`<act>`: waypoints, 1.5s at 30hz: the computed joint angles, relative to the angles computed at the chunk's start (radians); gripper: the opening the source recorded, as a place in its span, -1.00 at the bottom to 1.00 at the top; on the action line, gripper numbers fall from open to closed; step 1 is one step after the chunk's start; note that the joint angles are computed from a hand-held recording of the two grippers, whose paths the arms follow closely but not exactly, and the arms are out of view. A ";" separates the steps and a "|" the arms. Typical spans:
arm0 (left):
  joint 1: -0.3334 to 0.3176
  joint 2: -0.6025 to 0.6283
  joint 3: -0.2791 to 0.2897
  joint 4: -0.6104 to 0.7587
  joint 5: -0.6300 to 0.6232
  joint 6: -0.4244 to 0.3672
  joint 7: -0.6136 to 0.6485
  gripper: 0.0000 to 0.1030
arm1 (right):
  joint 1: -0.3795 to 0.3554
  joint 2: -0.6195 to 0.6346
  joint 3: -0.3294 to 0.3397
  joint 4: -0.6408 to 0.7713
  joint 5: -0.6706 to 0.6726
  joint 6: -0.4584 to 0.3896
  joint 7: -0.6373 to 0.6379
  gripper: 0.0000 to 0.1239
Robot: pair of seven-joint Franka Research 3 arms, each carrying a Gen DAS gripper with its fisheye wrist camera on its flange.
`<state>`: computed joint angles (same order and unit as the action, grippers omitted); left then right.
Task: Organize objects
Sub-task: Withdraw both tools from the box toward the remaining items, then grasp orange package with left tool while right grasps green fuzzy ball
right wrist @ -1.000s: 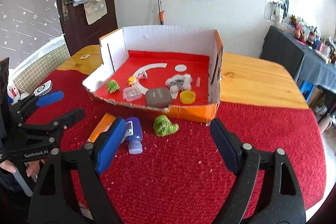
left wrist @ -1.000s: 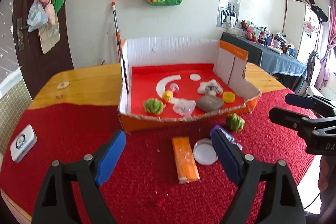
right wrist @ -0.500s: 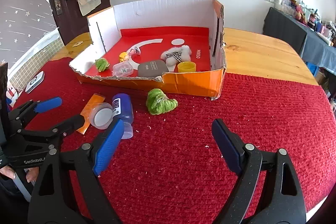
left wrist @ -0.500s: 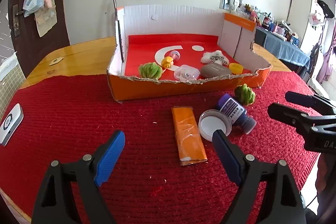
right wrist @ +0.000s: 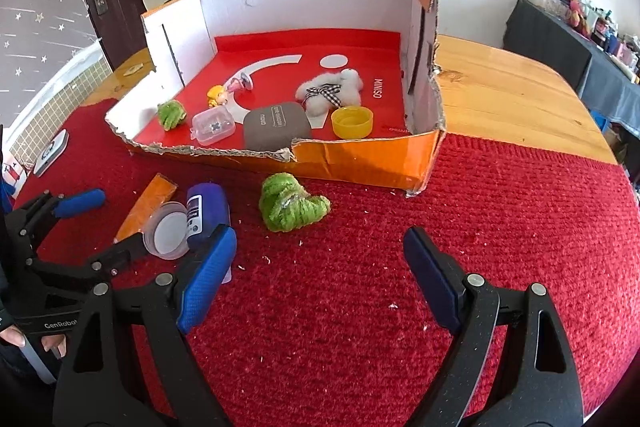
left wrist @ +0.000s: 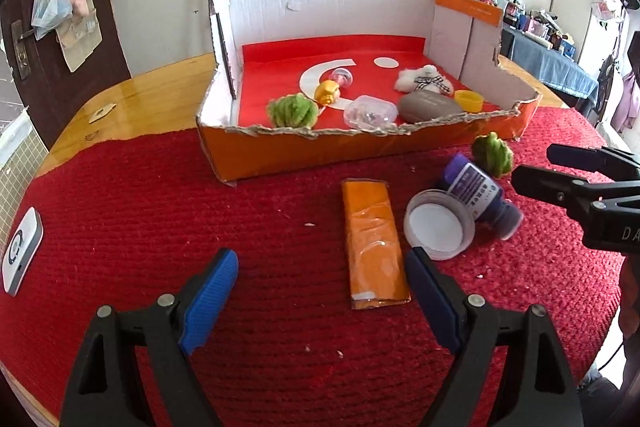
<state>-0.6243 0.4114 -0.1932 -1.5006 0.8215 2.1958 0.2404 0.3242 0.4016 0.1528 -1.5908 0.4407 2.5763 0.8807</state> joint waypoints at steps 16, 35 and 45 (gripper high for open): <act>0.023 0.015 0.006 0.019 -0.022 0.054 0.082 0.43 | 0.019 0.066 -0.010 0.095 -0.062 -0.066 0.030 0.06; 0.020 0.012 0.012 -0.003 -0.019 0.159 0.103 -0.41 | 0.025 0.091 0.004 0.123 -0.048 -0.073 -0.015 -0.39; 0.016 -0.002 0.015 -0.013 -0.011 0.169 0.081 -0.42 | 0.006 0.043 0.025 0.061 0.007 -0.064 -0.092 -0.42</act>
